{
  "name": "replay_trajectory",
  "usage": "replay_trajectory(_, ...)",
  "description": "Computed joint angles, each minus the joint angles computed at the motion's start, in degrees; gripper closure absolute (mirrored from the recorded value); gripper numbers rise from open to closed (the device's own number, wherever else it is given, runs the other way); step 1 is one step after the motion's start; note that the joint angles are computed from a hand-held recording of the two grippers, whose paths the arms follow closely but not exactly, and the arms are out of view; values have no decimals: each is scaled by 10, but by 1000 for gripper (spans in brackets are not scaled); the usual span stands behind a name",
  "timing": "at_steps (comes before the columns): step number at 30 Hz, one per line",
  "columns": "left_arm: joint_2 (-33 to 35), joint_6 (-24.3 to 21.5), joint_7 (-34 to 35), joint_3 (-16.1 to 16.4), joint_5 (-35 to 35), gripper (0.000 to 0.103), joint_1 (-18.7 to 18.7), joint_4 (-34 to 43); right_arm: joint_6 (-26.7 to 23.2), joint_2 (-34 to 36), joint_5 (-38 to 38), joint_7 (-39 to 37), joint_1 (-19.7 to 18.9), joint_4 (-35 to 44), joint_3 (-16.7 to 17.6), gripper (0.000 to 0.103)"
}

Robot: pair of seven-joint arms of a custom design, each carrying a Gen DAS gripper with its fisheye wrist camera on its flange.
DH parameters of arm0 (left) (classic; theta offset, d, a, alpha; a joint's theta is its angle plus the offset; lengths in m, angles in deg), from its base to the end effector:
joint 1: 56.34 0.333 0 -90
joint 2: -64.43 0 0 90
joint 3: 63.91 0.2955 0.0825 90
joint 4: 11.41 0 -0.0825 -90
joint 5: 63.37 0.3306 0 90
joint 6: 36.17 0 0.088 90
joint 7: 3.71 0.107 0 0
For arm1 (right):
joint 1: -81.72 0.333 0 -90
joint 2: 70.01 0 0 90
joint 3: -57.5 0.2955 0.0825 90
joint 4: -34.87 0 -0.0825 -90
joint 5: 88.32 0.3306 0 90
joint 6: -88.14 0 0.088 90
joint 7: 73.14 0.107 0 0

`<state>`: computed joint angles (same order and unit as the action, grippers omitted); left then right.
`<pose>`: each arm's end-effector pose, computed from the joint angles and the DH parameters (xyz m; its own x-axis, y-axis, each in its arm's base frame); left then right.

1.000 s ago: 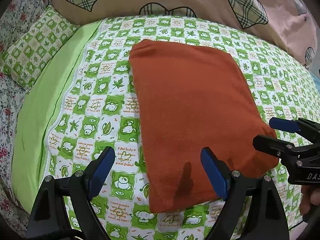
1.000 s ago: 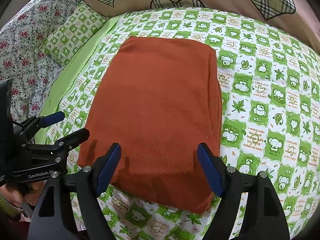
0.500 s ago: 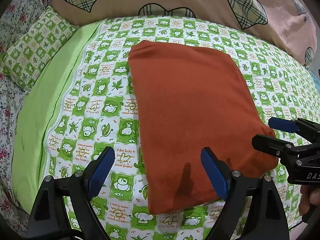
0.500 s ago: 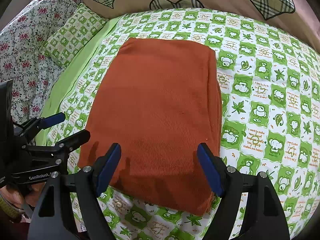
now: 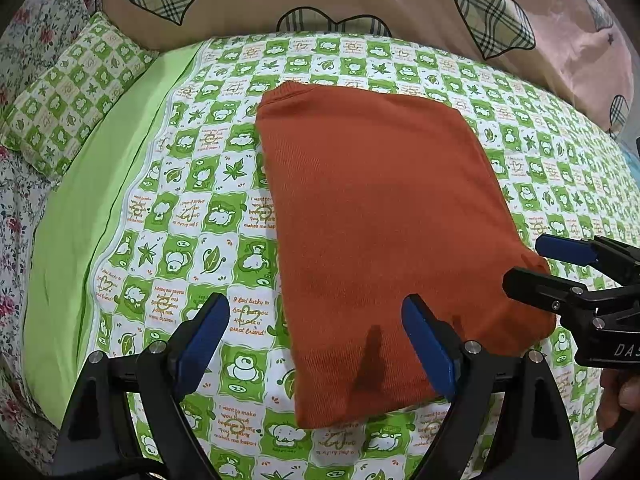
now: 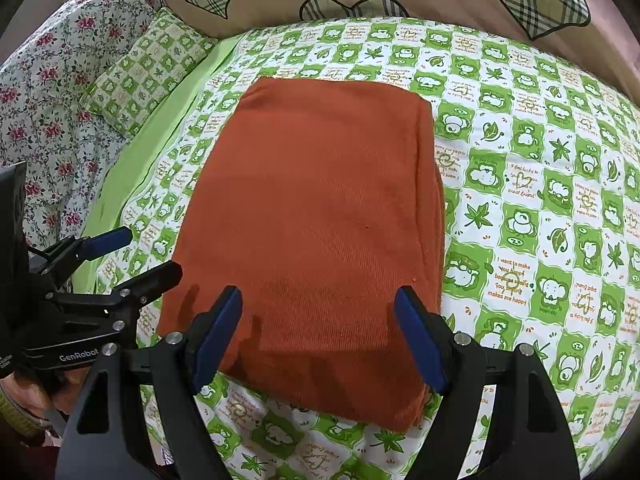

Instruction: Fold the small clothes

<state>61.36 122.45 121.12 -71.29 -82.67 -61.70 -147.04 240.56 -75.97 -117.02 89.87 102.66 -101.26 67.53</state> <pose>0.4813 -0.0947 0.4103 -0.5112 -0.8588 -0.0355 -0.7519 0.4668 -0.4657 0.4015 0.2581 0.4159 -0.2819 -0.9456 -0.1621 -0.8321 0.3251 -0.4493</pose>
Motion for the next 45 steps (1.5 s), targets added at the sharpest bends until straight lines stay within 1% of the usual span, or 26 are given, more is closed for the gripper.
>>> replay_trajectory(45, 2, -1, 0, 1, 2, 14, 1, 6, 1, 1, -3, -1, -5, 10, -2, 24)
